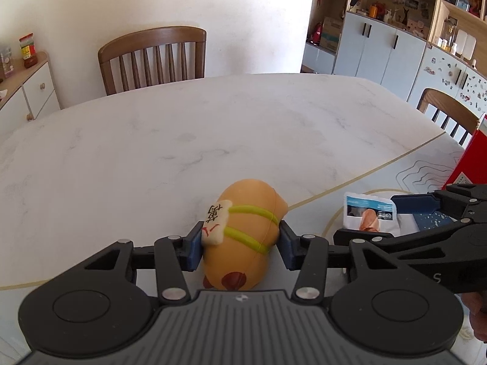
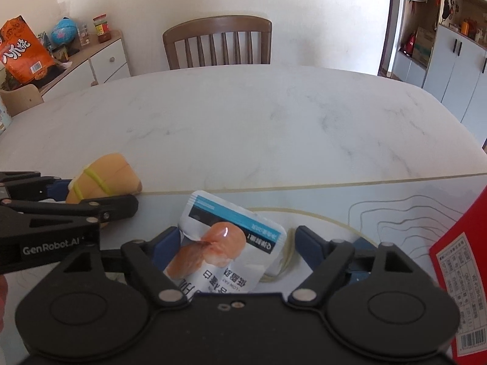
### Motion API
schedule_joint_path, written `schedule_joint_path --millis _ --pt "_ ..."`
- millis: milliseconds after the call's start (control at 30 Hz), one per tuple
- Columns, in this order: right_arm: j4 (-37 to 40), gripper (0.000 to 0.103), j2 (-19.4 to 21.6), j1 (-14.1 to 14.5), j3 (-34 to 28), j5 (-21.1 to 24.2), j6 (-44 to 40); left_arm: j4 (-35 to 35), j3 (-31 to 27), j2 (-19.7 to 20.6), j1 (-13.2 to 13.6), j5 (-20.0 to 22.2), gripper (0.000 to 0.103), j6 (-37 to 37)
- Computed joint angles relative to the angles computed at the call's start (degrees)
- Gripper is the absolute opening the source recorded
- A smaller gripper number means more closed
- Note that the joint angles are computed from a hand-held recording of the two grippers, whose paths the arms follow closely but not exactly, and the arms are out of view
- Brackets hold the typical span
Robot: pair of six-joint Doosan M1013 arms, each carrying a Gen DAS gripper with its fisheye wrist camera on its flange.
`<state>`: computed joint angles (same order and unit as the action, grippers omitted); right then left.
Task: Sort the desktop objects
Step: 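Grasp the white sausage packet with the right gripper while the left grasps the orange plush toy, then carry the sausage packet and plush toy over the shoebox with both grippers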
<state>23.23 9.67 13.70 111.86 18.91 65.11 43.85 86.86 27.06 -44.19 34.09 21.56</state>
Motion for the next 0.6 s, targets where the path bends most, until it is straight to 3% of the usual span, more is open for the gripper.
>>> schedule_joint_path --millis 167,267,400,600 --pt "-1.3 0.074 -0.1 0.6 0.4 -1.2 -0.8 0.6 0.4 -0.1 0.1 -0.3 0.047 -0.9" --pt "1.2 0.073 -0.3 0.4 0.7 -1.2 -3.6 0.7 0.4 -0.2 0.0 -0.4 0.047 -1.0" --pt "6.4 0.060 -0.6 -0.2 0.5 0.3 -8.7 1.0 0.5 -0.3 0.0 -0.2 0.047 -1.3" --pt "9.1 0.052 -1.2 -0.7 0.0 1.8 -11.2 2.4 0.7 -0.9 -0.4 0.2 0.047 -2.9"
